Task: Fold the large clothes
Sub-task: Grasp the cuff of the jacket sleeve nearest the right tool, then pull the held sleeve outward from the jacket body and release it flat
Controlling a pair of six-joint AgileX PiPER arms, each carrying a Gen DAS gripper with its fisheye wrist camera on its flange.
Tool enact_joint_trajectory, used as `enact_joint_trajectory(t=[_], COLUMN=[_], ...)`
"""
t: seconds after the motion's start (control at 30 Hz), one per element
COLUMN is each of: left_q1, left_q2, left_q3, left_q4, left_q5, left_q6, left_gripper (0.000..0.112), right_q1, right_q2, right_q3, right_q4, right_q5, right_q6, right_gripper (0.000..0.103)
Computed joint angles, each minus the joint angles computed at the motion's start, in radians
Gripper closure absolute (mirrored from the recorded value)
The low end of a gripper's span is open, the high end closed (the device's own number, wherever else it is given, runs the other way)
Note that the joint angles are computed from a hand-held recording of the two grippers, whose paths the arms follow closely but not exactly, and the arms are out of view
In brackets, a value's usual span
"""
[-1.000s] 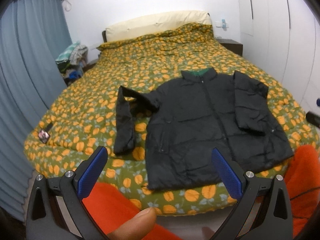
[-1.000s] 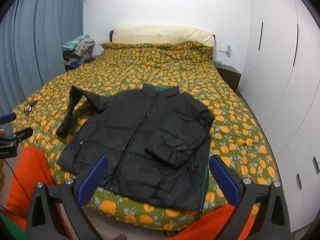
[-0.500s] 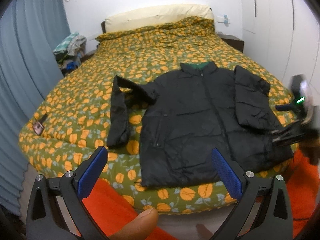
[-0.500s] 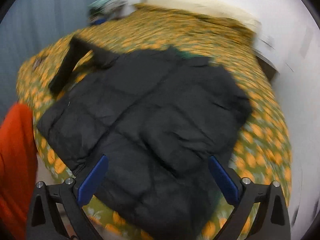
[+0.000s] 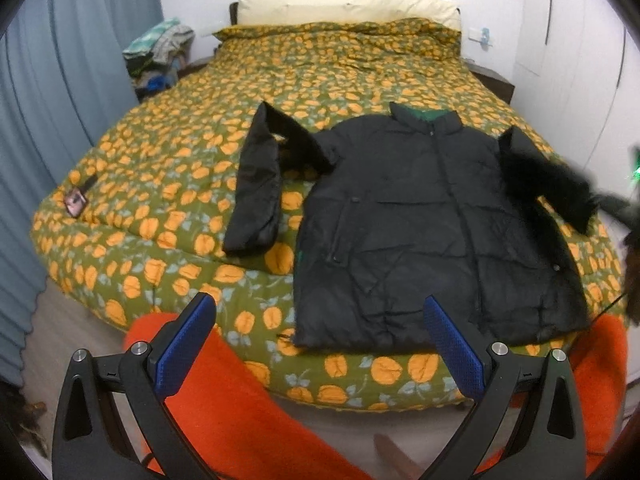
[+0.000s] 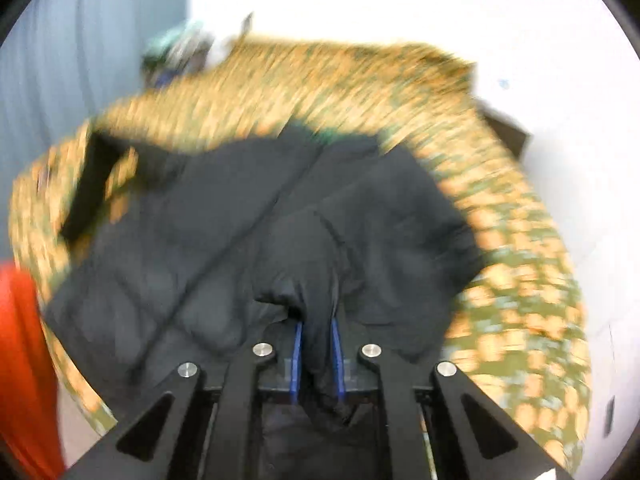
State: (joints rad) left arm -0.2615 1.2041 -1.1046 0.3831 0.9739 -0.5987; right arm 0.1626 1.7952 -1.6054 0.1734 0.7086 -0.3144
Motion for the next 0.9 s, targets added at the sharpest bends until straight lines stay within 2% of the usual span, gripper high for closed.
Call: enact_joint_trajectory(t=[0.1,0.17,0.3,0.43,0.53,0.63,0.73,0.83,0.9], left_q1=[0.0,-0.022,-0.059,-0.082,-0.093,-0.097,-0.105,-0.117,-0.125], left_q2=[0.02,0.034,0.047,0.057,0.06,0.069,0.086,0.103,0.11], left_q3=[-0.019,-0.036,-0.054,-0.067,-0.07,-0.081,-0.099,-0.114,-0.121], left_q4=[-0.037,-0.028,-0.017,-0.004,0.009,0.017,0.017,0.018,0.018], left_q5=[-0.026,-0.031,-0.03,-0.009,0.008,0.025,0.035,0.035,0.032], left_q6=[0.027,0.019,0.007,0.003,-0.005,-0.01,-0.008,-0.002,0.003], left_gripper=[0.01,0.01,0.01,0.01,0.01,0.01,0.01,0.01,0.01], right_q1=[-0.132,-0.24,-0.421,-0.567,-0.63,-0.713,-0.779,-0.807,-0.841], right_q2=[-0.078,-0.086,-0.003,0.122,0.177,0.245,0.287,0.274,0.29], right_q3=[-0.073,-0.163,-0.339,-0.407,-0.369,-0.33,-0.274,-0.189,-0.187], right_q4=[0.031,0.041,0.031,-0.01,-0.039,0.008,0.119,0.206,0.287], right_q5=[0.03,0.07,0.16,0.192,0.179,0.178,0.167,0.152,0.16], right_q6=[0.005,0.016,0.052,0.098,0.138,0.173,0.161,0.128,0.087], right_gripper=[0.091,0.091,0.091,0.091,0.091,0.091,0.091,0.091,0.086])
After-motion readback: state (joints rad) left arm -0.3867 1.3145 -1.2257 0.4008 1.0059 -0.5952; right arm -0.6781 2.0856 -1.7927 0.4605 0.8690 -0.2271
